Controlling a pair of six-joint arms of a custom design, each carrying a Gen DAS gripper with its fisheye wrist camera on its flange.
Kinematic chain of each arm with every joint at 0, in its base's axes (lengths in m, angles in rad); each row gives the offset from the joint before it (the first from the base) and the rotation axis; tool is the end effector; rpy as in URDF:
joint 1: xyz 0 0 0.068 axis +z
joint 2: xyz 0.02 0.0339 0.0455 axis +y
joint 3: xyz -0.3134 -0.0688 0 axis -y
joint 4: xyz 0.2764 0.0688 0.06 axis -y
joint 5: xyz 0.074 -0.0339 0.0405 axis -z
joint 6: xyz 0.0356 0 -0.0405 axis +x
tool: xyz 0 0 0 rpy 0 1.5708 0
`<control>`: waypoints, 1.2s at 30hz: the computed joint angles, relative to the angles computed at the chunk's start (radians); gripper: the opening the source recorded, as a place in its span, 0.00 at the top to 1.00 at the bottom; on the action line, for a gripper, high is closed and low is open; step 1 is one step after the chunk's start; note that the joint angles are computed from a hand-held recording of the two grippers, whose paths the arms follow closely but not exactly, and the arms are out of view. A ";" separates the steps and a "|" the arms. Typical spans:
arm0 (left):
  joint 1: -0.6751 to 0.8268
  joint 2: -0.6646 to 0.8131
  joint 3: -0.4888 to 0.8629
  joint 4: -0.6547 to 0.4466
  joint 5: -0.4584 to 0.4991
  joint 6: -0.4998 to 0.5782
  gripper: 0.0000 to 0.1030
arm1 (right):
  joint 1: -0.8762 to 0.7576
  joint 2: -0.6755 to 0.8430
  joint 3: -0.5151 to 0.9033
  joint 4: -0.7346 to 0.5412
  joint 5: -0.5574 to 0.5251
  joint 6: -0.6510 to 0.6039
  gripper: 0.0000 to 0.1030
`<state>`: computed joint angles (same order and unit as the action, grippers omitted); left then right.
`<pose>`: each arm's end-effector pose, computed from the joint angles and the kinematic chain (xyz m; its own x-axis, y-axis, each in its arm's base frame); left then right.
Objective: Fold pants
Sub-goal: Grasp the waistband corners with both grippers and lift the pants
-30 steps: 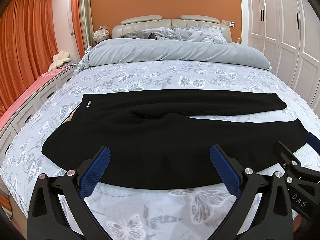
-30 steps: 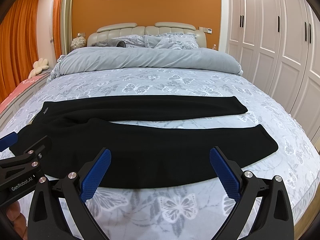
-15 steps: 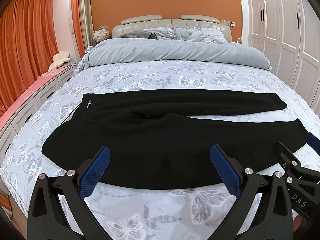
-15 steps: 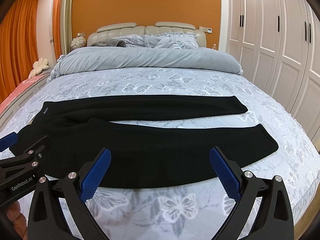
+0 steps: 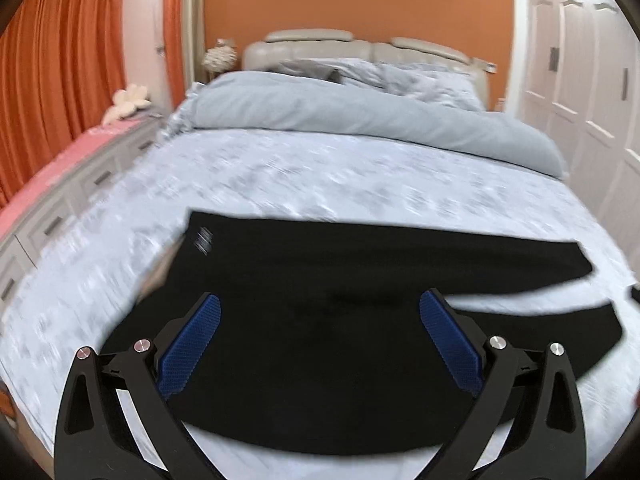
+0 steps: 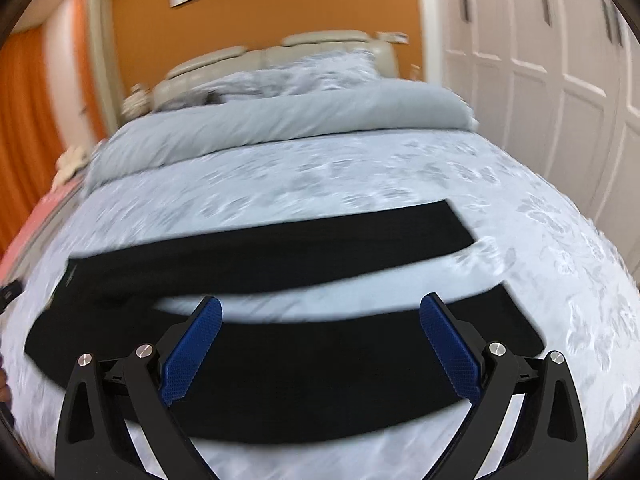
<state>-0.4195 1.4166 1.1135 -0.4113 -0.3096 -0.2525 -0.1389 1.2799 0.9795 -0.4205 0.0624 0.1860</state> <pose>0.3105 -0.1266 0.3272 -0.6238 0.0177 -0.7814 0.0226 0.9997 0.0045 0.2910 -0.0429 0.3170 -0.6083 0.2714 -0.7459 0.3023 0.9481 0.0985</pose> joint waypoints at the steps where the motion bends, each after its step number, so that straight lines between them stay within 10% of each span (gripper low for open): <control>1: 0.071 0.067 0.052 0.008 0.026 0.038 0.05 | -0.063 0.069 0.039 0.010 -0.029 -0.033 0.05; 17: 0.482 1.096 1.220 -0.541 0.292 -0.092 0.05 | -0.294 0.960 0.845 -0.156 -0.049 -0.218 0.06; 19: 0.477 1.122 1.242 -0.521 0.258 -0.088 0.05 | -0.286 0.977 0.845 -0.132 -0.060 -0.225 0.10; 21: 0.461 1.139 1.263 -0.511 0.215 -0.066 0.05 | -0.275 0.979 0.837 -0.120 -0.065 -0.230 0.37; 22: 0.452 1.147 1.277 -0.521 0.193 -0.044 0.15 | -0.272 0.962 0.808 -0.089 -0.072 -0.228 0.52; 23: 0.442 1.150 1.285 -0.525 0.143 -0.011 0.39 | -0.272 0.956 0.807 -0.093 -0.088 -0.220 0.93; 26: 0.449 1.058 1.154 -0.457 0.210 -0.005 0.84 | -0.281 0.861 0.710 -0.019 -0.144 -0.194 0.94; 36: 0.531 0.472 0.523 -0.119 0.455 0.043 0.88 | -0.378 0.339 0.333 0.070 -0.382 -0.263 0.94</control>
